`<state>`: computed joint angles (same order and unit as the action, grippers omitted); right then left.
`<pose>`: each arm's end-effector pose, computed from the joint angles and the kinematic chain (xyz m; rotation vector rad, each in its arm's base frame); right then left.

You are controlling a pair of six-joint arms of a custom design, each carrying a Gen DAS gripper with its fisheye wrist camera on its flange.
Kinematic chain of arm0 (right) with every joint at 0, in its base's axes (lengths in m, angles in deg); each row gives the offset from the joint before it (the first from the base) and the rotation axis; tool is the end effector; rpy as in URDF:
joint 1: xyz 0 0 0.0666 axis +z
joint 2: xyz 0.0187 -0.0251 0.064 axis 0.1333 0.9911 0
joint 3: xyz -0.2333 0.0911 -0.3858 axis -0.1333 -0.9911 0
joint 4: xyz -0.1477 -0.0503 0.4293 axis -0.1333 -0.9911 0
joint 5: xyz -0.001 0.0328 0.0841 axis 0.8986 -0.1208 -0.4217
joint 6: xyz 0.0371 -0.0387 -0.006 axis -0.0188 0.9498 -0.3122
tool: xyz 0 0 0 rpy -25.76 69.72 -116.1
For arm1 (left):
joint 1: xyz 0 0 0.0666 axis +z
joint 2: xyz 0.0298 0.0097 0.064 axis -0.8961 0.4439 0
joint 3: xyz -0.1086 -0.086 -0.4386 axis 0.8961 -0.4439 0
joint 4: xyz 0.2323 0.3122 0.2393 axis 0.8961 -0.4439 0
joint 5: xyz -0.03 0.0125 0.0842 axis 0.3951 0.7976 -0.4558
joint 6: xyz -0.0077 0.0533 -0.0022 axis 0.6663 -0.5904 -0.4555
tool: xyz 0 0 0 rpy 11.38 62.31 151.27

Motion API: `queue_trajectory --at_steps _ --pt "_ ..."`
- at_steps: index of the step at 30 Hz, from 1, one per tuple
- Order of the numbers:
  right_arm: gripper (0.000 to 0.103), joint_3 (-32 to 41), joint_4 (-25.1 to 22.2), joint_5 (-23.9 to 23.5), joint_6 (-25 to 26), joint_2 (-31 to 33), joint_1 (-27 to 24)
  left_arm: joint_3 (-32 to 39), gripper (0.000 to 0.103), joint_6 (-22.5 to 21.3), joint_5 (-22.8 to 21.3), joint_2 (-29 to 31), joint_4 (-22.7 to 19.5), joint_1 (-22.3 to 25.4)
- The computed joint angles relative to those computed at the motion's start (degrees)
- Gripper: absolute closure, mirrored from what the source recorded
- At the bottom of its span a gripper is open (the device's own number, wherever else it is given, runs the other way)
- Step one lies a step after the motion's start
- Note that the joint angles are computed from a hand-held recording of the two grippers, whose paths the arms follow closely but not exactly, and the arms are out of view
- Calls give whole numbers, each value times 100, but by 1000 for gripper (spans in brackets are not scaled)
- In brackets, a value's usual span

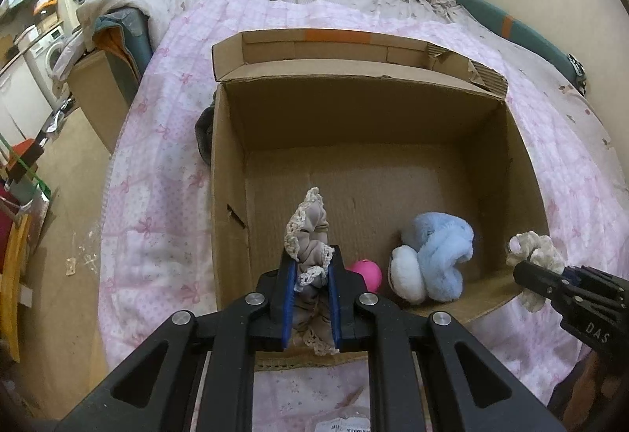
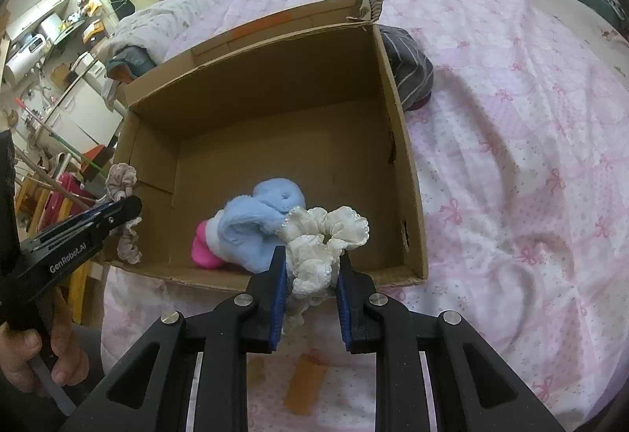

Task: Organize soft objects
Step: 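Lower both scrunchies into the box and open both tools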

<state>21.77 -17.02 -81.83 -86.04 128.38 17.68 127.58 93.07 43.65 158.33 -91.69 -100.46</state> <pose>0.3714 0.0727 0.4791 -0.0029 2.6166 0.4169 0.3917 -0.2818 0.5009 0.1024 2.5506 -0.0771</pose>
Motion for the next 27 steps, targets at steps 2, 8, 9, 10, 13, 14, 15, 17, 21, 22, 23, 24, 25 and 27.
queue_trajectory --at_steps 2,8,9,10,13,14,15,17,21,22,23,24,25,27 --pt "80 0 3 -26 -32 1 -2 -5 91 -22 -19 -8 7 -17" --pt "79 -13 22 -127 -53 7 -66 -2 87 -14 3 -7 9 -25" --pt "79 -15 27 -142 -56 4 -75 0 86 -21 6 -7 4 -23" --pt "79 -13 27 -156 -53 4 -86 10 86 -25 11 -1 -9 -25" --pt "79 -12 27 -159 -46 7 -92 21 85 -18 18 5 -15 -28" --pt "79 -11 26 -152 -40 8 -89 29 85 -16 14 9 -15 -28" --pt "78 -12 26 -146 -36 7 -89 33 85 -22 6 8 -10 -31" --pt "78 -15 31 -137 -26 1 -83 40 81 -14 -23 10 -8 -38" --pt "77 -28 44 -86 -17 -15 -51 31 55 14 -106 -18 30 -61" --pt "77 -28 43 -62 -8 -14 -37 27 52 11 -153 -34 71 -75" --pt "77 -25 46 -31 -5 -16 -22 27 49 6 -185 -43 87 -79" --pt "77 -23 54 7 -2 -22 -4 33 49 -5 -220 -47 106 -90" --pt "77 -17 58 19 -1 -22 9 39 49 -13 -217 -47 111 -91" --pt "77 -16 66 43 12 -24 19 44 49 -18 -190 -43 111 -88"
